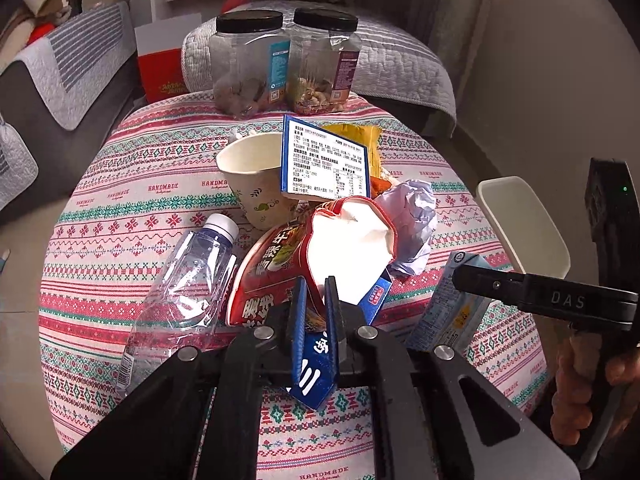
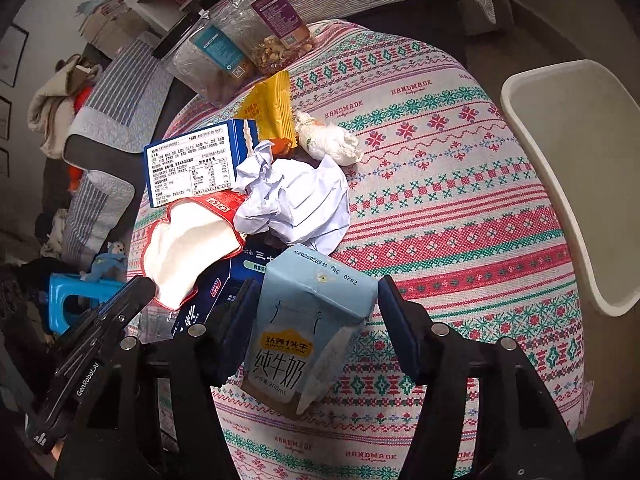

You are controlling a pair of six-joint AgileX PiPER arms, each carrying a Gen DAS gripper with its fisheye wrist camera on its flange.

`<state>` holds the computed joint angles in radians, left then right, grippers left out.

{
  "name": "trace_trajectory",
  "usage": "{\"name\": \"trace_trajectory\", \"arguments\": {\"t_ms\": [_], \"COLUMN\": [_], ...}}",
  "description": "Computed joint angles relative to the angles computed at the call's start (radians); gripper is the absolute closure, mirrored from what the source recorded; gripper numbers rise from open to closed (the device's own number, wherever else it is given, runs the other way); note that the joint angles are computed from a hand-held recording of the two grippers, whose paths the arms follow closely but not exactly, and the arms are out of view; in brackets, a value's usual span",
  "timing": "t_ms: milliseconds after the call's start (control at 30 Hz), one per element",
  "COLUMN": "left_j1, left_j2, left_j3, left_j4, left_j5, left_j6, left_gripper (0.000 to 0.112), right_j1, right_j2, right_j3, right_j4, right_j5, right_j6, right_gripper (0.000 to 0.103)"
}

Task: Collect trash
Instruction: 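Lift the milk carton with the right gripper while the left lifts the red snack bag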

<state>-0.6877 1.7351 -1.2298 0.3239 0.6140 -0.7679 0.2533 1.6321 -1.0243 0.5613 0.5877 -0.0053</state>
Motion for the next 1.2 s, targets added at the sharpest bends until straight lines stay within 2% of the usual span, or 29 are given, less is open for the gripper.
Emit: {"name": "trace_trajectory", "arguments": {"t_ms": [133,167,233,300,467,567,600,633,700,833,900,967,1067,1133,1200], "left_j1": [0.003,0.000,-0.002,0.001,-0.014,0.029,0.029,0.026,0.020,0.055,0.072,0.061,0.039,0.010,0.005], "left_j2": [0.005,0.004,-0.011,-0.037,-0.051,-0.057,-0.049,-0.047,-0.055,-0.017,0.045,0.105,0.148,0.179,0.175], "left_j3": [0.004,0.006,0.020,0.040,0.047,0.063,0.053,0.050,0.061,0.025,-0.038,-0.098,-0.136,-0.165,-0.147], "left_j4": [0.016,0.032,0.052,0.042,0.073,-0.016,-0.011,0.006,0.060,-0.021,-0.085,-0.057,-0.058,0.001,0.037], "left_j5": [-0.005,-0.005,-0.016,-0.042,-0.025,-0.054,-0.031,-0.019,-0.039,-0.066,-0.028,0.028,0.027,0.058,0.033], "left_j6": [-0.043,-0.063,-0.095,-0.107,-0.165,-0.102,-0.107,-0.125,-0.196,-0.120,-0.031,-0.039,0.008,0.001,-0.021], "left_gripper": [0.105,0.105,0.112,0.112,0.112,0.111,0.102,0.076,0.038,0.037,0.036,0.036,0.035,0.034,0.035], "right_j1": [-0.093,-0.114,-0.171,-0.194,-0.195,-0.223,-0.232,-0.239,-0.249,-0.260,-0.259,-0.251,-0.249,-0.256,-0.260], "right_j2": [-0.034,-0.001,0.035,0.050,-0.011,-0.034,-0.038,-0.038,-0.044,-0.054,-0.061,-0.067,-0.066,-0.065,-0.067], "right_j3": [0.040,0.022,-0.053,-0.048,-0.024,-0.007,-0.003,-0.002,0.005,0.017,0.022,0.026,0.029,0.032,0.033], "right_j4": [0.049,0.075,0.091,0.149,0.137,0.150,0.157,0.160,0.157,0.166,0.165,0.151,0.135,0.137,0.134], "right_j5": [0.001,-0.007,0.055,0.044,0.033,0.040,0.043,0.044,0.046,0.060,0.062,0.056,0.053,0.058,0.057], "right_j6": [-0.133,-0.175,-0.221,-0.301,-0.296,-0.315,-0.324,-0.332,-0.337,-0.356,-0.361,-0.356,-0.347,-0.350,-0.353], "right_gripper": [0.045,0.045,0.045,0.045,0.046,0.045,0.045,0.045,0.045,0.045,0.045,0.045,0.045,0.045,0.045]}}
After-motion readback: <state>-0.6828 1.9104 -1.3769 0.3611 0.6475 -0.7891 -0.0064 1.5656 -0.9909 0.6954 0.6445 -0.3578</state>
